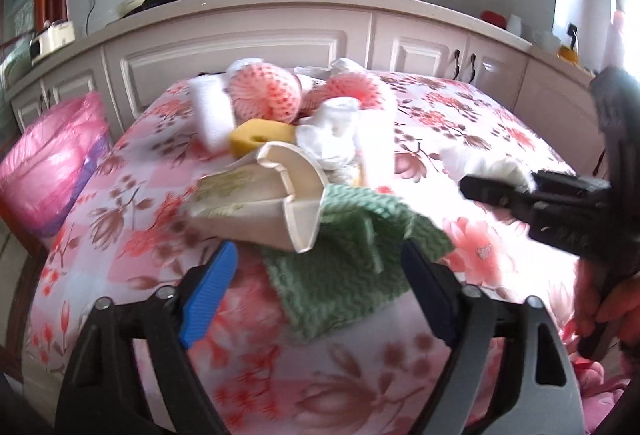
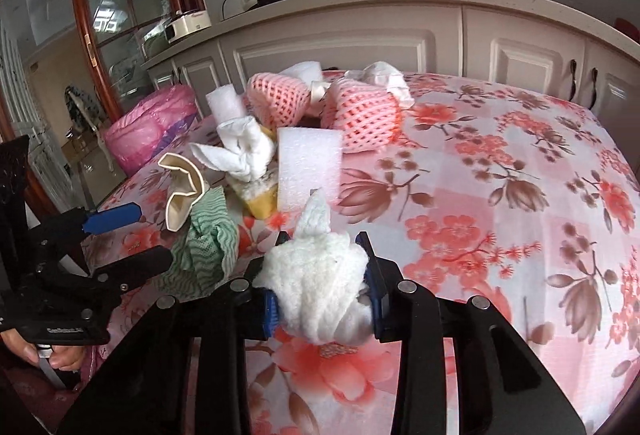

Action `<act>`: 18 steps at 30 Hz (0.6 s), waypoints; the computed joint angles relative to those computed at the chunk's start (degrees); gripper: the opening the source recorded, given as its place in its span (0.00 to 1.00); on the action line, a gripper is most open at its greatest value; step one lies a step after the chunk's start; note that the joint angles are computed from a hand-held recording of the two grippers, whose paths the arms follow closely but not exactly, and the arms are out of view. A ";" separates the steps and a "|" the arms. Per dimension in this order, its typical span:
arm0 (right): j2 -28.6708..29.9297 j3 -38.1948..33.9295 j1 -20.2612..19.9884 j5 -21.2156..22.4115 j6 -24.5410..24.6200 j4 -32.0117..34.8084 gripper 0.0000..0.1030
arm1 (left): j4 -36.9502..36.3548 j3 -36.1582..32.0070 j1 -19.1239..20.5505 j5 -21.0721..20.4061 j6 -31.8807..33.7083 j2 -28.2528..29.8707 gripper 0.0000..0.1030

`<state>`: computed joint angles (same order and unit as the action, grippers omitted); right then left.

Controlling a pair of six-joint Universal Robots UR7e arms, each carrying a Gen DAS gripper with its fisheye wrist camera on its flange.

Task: Collect trash
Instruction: 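Grasp the white tissue with the right tool while the left tool grasps the green cloth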

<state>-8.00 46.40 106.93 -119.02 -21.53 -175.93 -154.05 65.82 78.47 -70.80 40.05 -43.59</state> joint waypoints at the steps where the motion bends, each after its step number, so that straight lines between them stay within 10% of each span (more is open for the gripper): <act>1: -0.21 0.37 0.06 -0.09 -0.06 -0.87 0.32 | -1.46 0.21 -0.24 0.62 -0.09 0.23 0.76; 11: -0.74 1.63 0.41 0.86 -0.41 -2.55 0.32 | 0.26 -9.14 0.20 3.05 -11.37 3.99 0.75; 18: -0.70 1.74 0.29 0.04 0.07 -4.18 0.32 | -1.74 -1.01 -1.07 1.62 -10.10 0.98 0.75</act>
<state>-8.70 48.14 107.22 -118.98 -21.46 -180.11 -155.80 64.81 77.40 -69.17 29.94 -42.61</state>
